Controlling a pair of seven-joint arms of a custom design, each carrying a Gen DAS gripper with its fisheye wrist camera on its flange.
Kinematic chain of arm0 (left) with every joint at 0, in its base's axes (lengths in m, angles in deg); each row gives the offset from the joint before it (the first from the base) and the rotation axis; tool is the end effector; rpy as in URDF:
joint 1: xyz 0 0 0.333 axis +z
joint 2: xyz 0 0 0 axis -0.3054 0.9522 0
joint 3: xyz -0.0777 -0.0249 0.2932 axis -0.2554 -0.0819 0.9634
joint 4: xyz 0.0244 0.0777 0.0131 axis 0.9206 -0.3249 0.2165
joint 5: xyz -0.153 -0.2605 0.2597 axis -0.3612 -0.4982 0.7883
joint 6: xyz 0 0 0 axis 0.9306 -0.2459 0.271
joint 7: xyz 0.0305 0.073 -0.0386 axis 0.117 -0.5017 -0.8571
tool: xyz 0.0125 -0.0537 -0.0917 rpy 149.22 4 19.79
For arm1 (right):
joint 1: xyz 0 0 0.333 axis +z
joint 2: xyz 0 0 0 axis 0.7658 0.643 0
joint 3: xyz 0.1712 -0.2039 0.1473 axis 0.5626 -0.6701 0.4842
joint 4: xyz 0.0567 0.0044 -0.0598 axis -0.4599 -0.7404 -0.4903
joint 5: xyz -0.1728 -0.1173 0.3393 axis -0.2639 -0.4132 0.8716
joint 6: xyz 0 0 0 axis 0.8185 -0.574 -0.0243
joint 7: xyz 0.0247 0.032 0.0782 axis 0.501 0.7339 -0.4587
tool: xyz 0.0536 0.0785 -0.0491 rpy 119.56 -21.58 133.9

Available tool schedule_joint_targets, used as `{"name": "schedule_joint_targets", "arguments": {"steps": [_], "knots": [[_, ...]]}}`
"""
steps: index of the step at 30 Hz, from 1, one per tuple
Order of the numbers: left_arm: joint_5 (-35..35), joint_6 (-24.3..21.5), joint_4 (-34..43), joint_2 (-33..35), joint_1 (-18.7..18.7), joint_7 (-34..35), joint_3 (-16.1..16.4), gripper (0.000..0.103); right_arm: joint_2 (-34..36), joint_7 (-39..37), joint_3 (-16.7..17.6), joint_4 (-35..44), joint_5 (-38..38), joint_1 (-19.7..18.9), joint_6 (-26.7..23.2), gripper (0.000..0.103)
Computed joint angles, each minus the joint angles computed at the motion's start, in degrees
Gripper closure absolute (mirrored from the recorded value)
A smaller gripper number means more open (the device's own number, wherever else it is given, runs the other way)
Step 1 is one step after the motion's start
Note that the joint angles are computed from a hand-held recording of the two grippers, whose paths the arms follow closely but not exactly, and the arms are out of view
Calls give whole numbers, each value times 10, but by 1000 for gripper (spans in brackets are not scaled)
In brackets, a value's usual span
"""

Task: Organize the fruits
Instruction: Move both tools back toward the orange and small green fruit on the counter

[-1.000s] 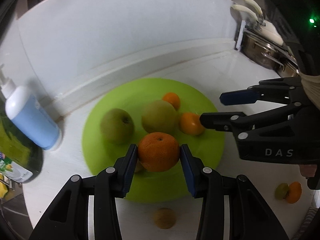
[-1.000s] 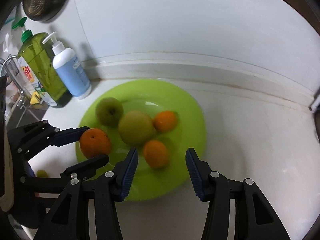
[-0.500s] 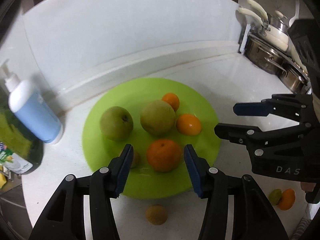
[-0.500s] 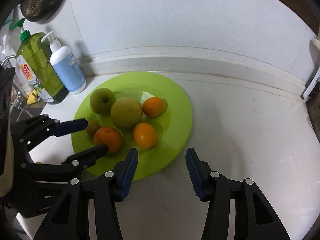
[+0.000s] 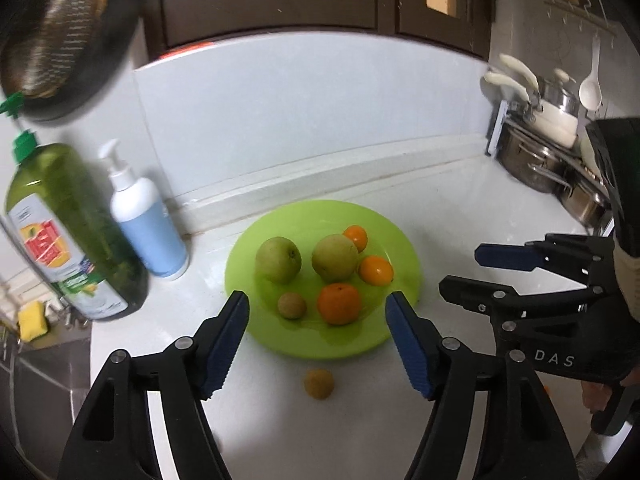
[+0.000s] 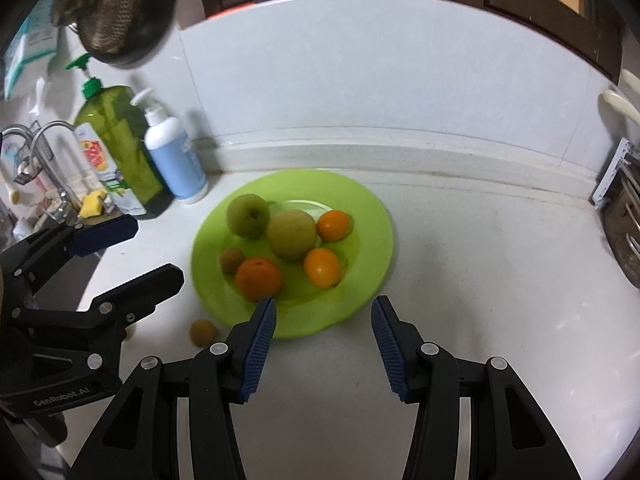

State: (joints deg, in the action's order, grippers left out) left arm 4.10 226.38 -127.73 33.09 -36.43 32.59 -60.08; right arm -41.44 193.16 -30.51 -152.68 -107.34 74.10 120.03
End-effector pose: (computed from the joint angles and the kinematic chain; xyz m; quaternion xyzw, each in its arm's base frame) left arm 0.6251 -0.2918 0.4746 -0.4938 0.7764 -0.3219 0.2230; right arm 0.6181 0.3308 0.4655 -0.7014 0.6259 -0.1890 0.2838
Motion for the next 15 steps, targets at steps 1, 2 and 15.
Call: {"name": "schedule_joint_targets", "arguments": {"steps": [1, 2, 15], "knots": [[3, 4, -10, -10, -3, -9, 3, 31, -9, 6, -2, -10, -6, 3, 5, 52], [9, 10, -22, -20, -7, -20, 7, 30, -19, 15, -5, -21, -15, 7, 9, 52], [143, 70, -157, -130, 7, -161, -7, 21, -137, 209, -6, -146, -190, 20, 23, 40]]}}
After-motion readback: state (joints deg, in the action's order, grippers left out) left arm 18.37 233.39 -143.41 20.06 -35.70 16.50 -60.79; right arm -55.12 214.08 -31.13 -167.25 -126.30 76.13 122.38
